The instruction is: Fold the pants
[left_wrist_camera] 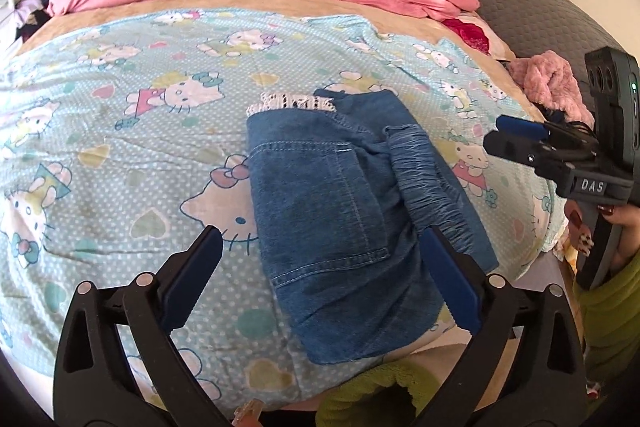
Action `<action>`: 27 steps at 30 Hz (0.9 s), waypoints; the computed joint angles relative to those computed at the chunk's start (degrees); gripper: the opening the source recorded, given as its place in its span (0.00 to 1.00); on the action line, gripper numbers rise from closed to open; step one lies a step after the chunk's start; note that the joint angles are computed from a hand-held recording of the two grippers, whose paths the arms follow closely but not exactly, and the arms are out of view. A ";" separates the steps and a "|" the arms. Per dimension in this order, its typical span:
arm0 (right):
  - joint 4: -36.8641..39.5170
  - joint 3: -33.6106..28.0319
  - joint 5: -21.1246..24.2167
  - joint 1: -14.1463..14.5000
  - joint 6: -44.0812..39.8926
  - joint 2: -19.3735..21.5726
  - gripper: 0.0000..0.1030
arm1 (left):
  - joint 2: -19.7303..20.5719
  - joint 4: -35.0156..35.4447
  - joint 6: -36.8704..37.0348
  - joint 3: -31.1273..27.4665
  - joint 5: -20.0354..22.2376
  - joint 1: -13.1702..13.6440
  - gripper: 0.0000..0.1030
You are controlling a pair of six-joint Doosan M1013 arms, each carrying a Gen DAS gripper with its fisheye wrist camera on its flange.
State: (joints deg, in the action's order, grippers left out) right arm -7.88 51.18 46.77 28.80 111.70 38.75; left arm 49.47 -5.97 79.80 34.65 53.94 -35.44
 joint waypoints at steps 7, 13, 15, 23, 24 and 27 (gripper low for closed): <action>3.72 -0.49 1.49 -0.59 -0.19 0.96 0.81 | 1.37 0.12 -1.90 -1.66 1.38 0.35 0.90; 8.70 -1.20 3.15 -1.46 0.58 2.12 0.81 | 4.09 0.49 -3.70 -5.99 4.00 0.69 0.90; 10.38 -1.50 3.30 -1.70 -0.07 2.43 0.78 | 5.18 0.33 -3.75 -7.87 5.22 0.78 0.90; 15.59 -4.92 7.22 -2.31 -2.64 4.95 0.52 | 9.99 -0.48 -4.64 -16.63 10.69 0.89 0.90; 16.18 -4.93 7.09 -2.38 -2.95 5.03 0.51 | 10.48 -0.79 -4.54 -17.52 11.24 0.91 0.90; 17.54 -5.00 6.51 -2.36 -4.37 5.24 0.47 | 11.68 -1.86 -3.81 -19.80 12.69 0.97 0.82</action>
State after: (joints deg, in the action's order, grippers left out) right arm 9.65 46.18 53.28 26.44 107.33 43.99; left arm 61.16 -7.83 75.99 14.85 66.64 -34.47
